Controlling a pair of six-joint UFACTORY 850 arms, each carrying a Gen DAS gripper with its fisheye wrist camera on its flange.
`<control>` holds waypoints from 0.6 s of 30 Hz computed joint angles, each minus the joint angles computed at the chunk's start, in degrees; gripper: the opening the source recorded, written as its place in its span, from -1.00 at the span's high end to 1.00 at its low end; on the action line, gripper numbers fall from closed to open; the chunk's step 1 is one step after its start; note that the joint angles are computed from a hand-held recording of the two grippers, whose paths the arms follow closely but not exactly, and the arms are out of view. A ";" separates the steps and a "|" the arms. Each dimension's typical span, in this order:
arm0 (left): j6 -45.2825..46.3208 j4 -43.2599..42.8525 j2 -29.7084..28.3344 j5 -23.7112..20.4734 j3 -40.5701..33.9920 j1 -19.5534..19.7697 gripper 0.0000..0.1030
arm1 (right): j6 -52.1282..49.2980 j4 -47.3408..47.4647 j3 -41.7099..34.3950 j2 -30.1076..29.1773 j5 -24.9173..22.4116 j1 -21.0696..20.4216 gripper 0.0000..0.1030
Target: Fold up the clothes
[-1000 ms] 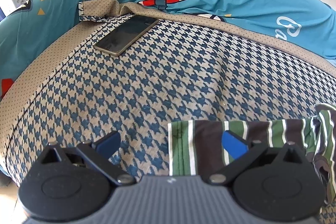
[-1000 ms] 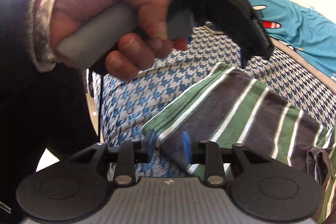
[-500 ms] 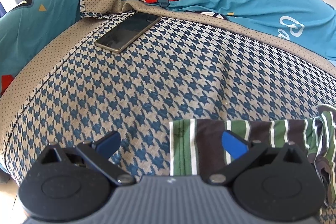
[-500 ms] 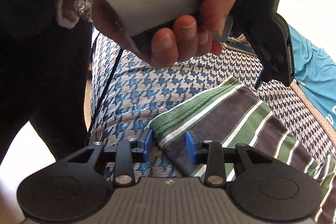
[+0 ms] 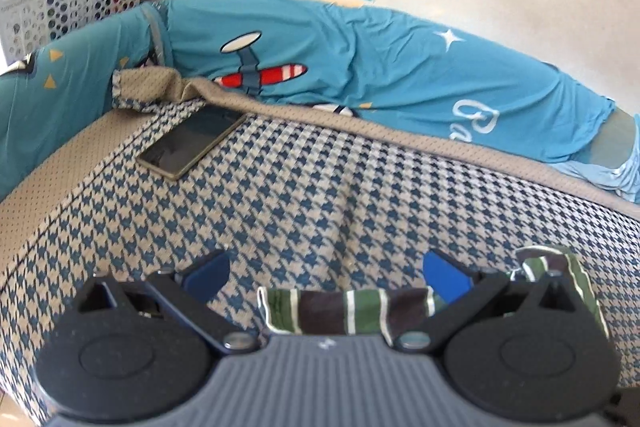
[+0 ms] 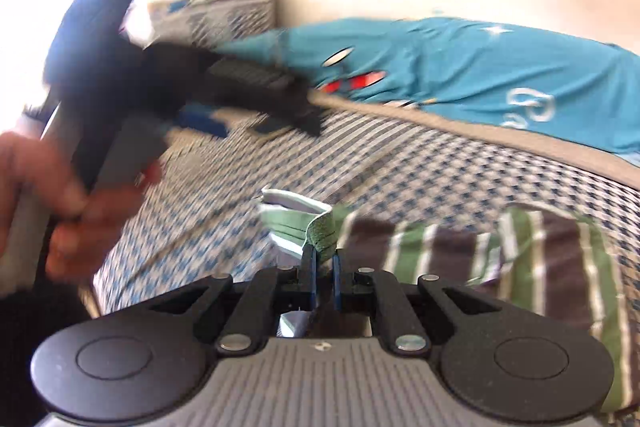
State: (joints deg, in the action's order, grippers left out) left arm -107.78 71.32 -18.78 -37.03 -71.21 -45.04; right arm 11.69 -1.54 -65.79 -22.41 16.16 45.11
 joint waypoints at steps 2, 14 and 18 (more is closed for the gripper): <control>-2.34 5.56 0.55 0.66 0.52 -0.93 -1.00 | -3.89 5.92 0.88 1.33 1.83 -1.35 0.84; 14.96 -5.00 -6.40 9.88 -6.09 -1.04 -1.00 | -12.64 19.59 6.51 8.32 9.35 -6.68 0.84; 25.24 -21.33 -11.20 12.19 -10.26 0.03 -1.00 | -17.65 26.24 8.93 10.27 10.05 -8.09 0.84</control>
State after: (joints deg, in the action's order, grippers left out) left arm -82.54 50.00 -29.97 -24.85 -81.47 -45.01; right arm -5.95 24.70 -56.85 -12.15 26.20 37.02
